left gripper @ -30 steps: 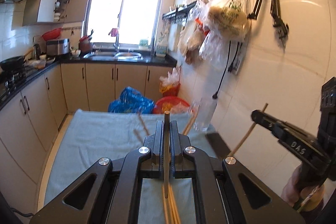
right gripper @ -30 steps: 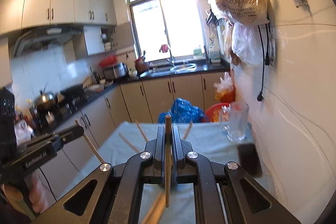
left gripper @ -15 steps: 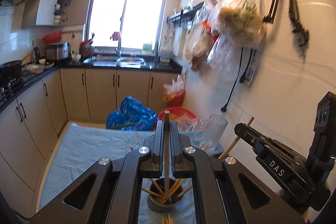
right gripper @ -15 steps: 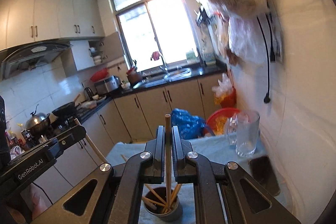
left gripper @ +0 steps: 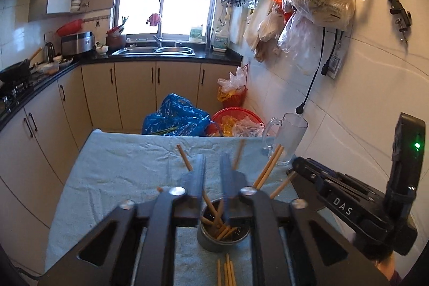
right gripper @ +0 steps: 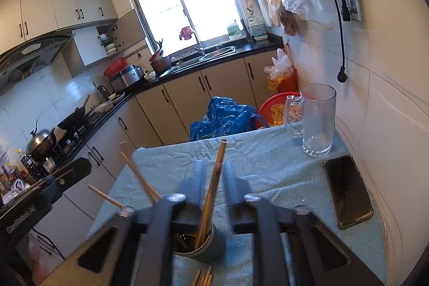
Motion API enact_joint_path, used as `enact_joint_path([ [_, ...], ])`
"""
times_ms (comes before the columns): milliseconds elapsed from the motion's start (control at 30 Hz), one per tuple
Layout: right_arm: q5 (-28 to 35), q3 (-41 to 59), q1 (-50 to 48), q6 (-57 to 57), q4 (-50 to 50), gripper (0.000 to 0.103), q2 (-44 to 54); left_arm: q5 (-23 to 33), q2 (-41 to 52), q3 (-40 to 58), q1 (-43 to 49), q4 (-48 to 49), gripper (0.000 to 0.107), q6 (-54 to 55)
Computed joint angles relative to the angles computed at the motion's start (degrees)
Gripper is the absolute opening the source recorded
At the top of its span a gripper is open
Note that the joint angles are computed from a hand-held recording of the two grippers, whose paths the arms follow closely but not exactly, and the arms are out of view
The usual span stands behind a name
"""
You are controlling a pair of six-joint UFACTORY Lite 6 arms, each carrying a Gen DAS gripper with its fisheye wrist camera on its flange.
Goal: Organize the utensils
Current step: 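Lower both chopsticks into the black cup and open both grippers, then move the left gripper back to the loose chopsticks while the right gripper follows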
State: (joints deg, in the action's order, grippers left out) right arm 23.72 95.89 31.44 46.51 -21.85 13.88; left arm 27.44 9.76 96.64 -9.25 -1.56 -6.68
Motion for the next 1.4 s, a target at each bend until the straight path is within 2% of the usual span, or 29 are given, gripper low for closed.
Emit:
enact_joint_path([
  [33,-0.2,-0.2,0.2,1.0,-0.9,0.05,-0.2,-0.5,-1.7,-1.6,-0.2,1.1,0.032,-1.0],
  [67,-0.3,-1.1,0.6,3.7,-3.6,0.058,-1.2,-0.7,-2.7,-2.4,-0.2,1.6,0.037,-1.5],
  [267,2.3,-4.7,2.6,7.9,-9.0,0.059,-6.7,-3.5,-15.4,-14.6,-0.3,6.9,0.048,-5.2],
  [467,6.7,-13.2,6.6,12.7,-14.7,0.068,-15.3,-3.7,-29.0,-27.5,1.8,6.4,0.057,-4.6],
  [667,13.1,-21.9,12.0,12.0,-14.7,0.074,-22.3,-2.4,-41.0,-40.9,5.9,-1.2,0.061,3.1],
  [800,16.3,-30.9,16.7,12.4,-13.7,0.074,-26.7,-0.4,-43.8,-49.1,8.5,-8.1,0.061,10.5],
  [967,12.9,-44.9,20.0,14.3,-9.7,0.074,-31.5,-1.0,-40.1,-57.9,6.9,-13.1,0.061,17.5],
  [1000,11.7,-47.4,20.4,14.8,-8.9,0.074,-31.9,-2.3,-37.9,-59.5,5.2,-13.2,0.06,18.1],
  [1100,7.5,-53.2,20.3,15.9,-6.5,0.074,-32.6,-5.2,-32.1,-61.3,1.4,-13.9,0.037,19.0],
  [1133,6.3,-54.3,20.0,15.7,-5.5,0.074,-32.8,-5.8,-29.9,-61.0,0.6,-16.1,0.033,21.2],
  [1200,3.7,-56.3,18.8,14.4,-2.9,0.074,-33.0,-8.0,-26.1,-60.9,-1.5,-18.6,0.029,23.7],
  [1300,2.4,-55.4,18.7,14.7,-3.0,0.074,-30.9,-10.6,-20.2,-58.9,-4.5,-14.0,0.018,18.4],
  [1400,1.1,-54.9,19.5,15.5,-3.6,0.074,-29.3,-11.0,-16.6,-56.0,-5.9,-13.9,0.017,17.7],
])
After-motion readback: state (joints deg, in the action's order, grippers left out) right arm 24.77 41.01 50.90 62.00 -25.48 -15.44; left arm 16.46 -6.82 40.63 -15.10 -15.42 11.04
